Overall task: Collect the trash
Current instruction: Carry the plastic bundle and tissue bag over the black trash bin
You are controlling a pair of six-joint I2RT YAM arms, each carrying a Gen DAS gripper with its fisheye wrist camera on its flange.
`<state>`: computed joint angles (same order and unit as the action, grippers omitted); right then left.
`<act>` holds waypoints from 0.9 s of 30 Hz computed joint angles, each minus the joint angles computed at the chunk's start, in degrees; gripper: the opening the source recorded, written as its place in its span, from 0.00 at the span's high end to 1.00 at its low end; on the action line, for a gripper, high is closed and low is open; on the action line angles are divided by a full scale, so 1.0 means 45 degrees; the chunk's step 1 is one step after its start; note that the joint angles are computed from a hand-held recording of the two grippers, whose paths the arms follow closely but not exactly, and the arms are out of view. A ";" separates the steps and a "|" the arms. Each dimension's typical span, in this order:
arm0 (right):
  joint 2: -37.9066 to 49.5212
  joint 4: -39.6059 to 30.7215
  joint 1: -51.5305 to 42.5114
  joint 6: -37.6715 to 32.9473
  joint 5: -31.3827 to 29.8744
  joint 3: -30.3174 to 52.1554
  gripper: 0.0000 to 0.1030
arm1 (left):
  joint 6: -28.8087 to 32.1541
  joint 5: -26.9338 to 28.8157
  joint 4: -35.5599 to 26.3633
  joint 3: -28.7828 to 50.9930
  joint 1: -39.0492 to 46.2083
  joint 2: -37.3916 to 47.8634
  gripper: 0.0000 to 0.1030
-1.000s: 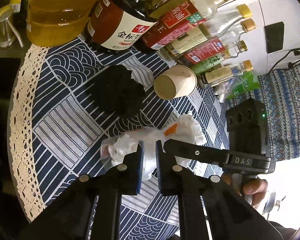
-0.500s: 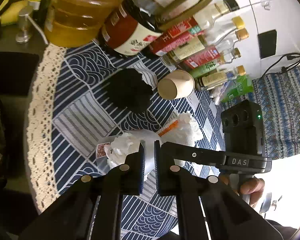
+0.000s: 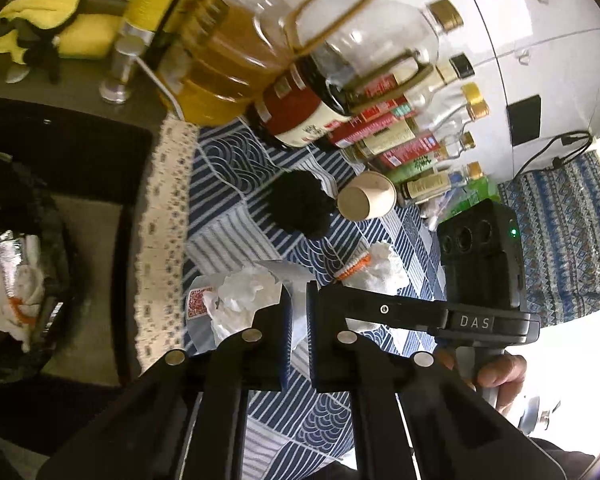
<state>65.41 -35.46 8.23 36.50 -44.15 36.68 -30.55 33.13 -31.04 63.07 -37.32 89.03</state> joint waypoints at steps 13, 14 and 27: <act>0.2902 0.3065 0.4105 0.3132 0.1602 0.2100 0.73 | 0.2487 0.1086 -0.1985 -0.0845 0.3493 -0.1604 0.95; 0.3228 0.3248 0.4330 0.3266 0.1670 0.2336 0.73 | 0.2846 0.1232 -0.2266 -0.0850 0.3924 -0.1662 0.95; 0.7711 0.5073 0.6818 0.4972 0.2565 0.5998 0.73 | 0.7653 0.2409 -0.5536 0.0321 0.8574 -0.0458 0.95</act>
